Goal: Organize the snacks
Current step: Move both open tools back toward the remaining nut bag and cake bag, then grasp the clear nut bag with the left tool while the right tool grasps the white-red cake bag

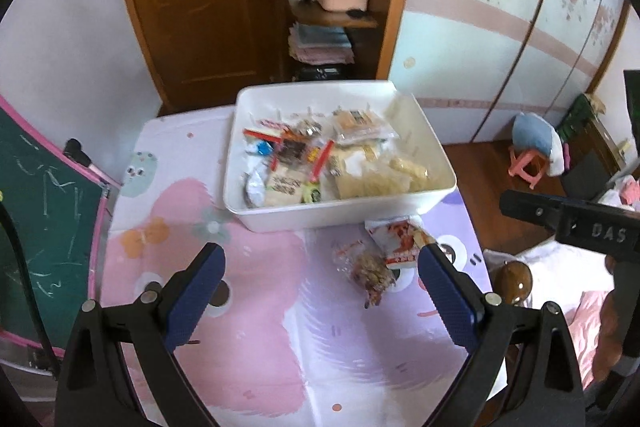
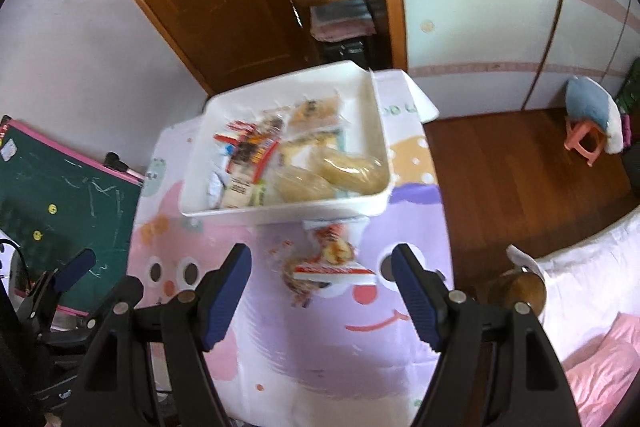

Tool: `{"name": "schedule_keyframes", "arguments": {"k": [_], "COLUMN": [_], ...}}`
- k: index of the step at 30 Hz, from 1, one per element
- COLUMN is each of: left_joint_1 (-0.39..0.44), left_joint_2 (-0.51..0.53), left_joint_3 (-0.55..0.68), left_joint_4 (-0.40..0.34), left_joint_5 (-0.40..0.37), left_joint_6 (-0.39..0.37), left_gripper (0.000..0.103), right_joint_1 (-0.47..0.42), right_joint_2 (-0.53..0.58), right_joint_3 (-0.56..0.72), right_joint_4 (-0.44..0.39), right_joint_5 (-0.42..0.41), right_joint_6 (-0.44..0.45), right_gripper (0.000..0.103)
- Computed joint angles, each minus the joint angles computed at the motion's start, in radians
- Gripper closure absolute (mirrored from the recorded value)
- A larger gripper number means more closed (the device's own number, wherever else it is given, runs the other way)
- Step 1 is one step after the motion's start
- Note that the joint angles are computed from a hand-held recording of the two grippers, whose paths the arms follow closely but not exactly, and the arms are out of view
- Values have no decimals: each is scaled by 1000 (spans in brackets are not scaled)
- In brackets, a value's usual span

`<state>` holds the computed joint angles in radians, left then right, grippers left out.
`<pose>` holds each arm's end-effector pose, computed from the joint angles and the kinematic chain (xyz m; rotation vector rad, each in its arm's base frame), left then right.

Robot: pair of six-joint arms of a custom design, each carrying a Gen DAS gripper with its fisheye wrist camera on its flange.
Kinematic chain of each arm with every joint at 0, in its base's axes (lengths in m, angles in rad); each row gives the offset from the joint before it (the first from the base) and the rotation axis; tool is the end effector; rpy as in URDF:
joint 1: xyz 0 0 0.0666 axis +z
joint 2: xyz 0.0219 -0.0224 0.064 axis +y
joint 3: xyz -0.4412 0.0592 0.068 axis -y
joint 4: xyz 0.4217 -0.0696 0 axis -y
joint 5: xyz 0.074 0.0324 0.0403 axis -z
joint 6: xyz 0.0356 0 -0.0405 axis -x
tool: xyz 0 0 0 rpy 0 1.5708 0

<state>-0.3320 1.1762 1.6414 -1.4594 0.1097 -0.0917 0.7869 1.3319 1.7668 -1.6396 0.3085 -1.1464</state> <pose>0.3308 -0.1186 0.6614 0.5819 2.5062 -0.2317 0.2935 0.2785 0.6522 0.5546 2.6211 0.1715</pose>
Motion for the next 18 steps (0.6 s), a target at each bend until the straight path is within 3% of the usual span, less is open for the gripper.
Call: {"name": "schedule_keyframes", "arguments": {"k": [6,18], "left_joint_1": [-29,-9], "left_joint_2": [7,72], "left_joint_3": [-111,-264], "left_joint_4": [52,125], "left_joint_5": [14,74], "left_joint_6": [20,87], "left_gripper": [6,6], "right_joint_1": [-51,-160], "right_joint_2": [-16,77], "right_joint_3": [-97,-232], "right_joint_4": [31,142], "right_joint_5": [-93,-300], "right_joint_6": [38,185], "right_gripper": [30,30]}}
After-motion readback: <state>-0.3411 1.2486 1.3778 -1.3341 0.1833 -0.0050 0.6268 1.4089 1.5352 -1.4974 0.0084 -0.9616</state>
